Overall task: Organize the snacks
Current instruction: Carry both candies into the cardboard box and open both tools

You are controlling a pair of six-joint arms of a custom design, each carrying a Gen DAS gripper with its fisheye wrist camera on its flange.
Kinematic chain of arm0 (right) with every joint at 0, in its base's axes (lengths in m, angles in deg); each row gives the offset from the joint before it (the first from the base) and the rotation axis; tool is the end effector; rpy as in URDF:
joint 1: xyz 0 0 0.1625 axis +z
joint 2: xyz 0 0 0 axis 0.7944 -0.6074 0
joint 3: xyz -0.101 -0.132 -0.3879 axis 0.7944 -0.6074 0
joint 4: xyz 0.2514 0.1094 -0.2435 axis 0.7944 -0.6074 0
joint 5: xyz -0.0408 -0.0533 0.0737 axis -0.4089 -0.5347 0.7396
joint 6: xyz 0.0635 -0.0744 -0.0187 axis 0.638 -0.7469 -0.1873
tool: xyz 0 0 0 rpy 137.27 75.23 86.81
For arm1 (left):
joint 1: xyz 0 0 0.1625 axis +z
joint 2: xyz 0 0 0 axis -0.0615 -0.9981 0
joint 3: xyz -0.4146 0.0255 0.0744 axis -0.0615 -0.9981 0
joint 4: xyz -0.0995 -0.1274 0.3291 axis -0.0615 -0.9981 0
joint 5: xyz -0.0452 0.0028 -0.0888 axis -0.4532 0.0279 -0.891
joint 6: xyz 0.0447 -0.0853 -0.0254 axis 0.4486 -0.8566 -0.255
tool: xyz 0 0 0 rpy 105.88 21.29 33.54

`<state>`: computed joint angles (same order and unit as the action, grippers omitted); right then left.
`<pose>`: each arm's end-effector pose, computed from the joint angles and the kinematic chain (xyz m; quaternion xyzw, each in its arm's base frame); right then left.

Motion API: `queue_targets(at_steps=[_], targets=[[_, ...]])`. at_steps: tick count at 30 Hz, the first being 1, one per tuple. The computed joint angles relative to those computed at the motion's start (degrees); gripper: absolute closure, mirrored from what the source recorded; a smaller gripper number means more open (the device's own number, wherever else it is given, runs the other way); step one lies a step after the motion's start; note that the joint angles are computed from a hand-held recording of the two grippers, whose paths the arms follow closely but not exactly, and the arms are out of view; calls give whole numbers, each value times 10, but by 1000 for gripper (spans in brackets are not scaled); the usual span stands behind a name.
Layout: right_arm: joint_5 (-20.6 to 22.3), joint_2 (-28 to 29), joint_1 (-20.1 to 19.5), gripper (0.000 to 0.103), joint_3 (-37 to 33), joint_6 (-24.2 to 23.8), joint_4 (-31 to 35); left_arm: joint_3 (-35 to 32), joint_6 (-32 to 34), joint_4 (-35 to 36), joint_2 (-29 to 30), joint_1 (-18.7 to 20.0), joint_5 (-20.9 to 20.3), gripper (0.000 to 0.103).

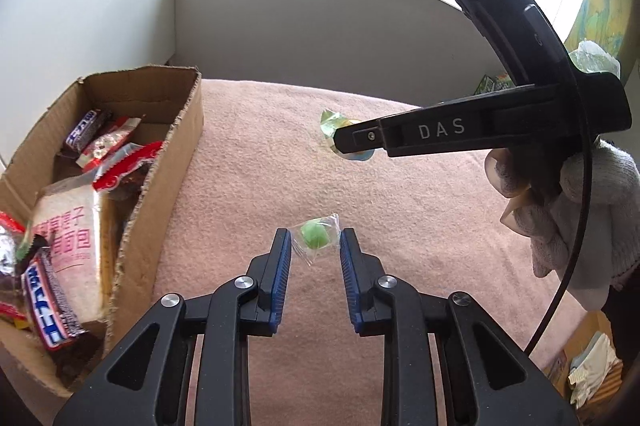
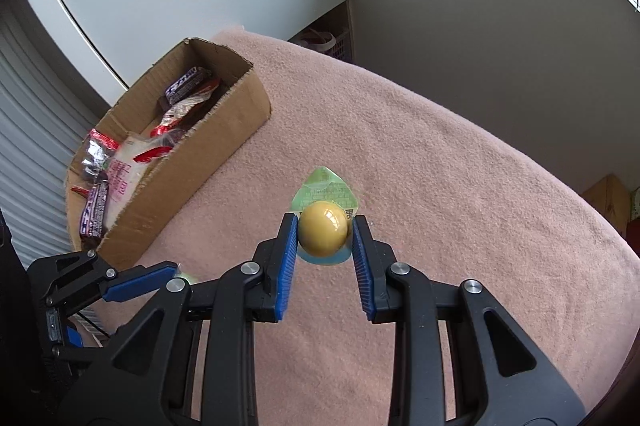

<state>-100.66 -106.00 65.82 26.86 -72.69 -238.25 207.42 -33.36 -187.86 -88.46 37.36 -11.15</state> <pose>0.3765 -0.5105 0.0683 0.3396 -0.9106 0.0724 0.2242 -0.1251 -0.3286 0.2802 0.1698 0.9082 -0.2994 0.2381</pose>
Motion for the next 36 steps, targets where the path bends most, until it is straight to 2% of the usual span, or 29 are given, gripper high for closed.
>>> queue_targets(at_steps=[5,8,13,19,23,28,36], targets=[[12,17,31,75,-34,0,7,-18,-9,69,-59,-19,29,80],[20,31,46,75,-57,-1,14,-29,-45,148,-109,-42,52,80],[30,56,66,75,-96,-3,31,-52,-52,232,-171,-42,90,80],[35,98,77,75,-149,-3,50,-64,-17,227,-184,-4,125,80],[40,120,79,75,-180,2,64,-72,20,196,-181,32,137,80],[41,144,79,75,-211,7,85,-81,62,150,-169,76,134,80],[43,157,79,73,-229,10,99,-87,93,110,-153,112,123,80]])
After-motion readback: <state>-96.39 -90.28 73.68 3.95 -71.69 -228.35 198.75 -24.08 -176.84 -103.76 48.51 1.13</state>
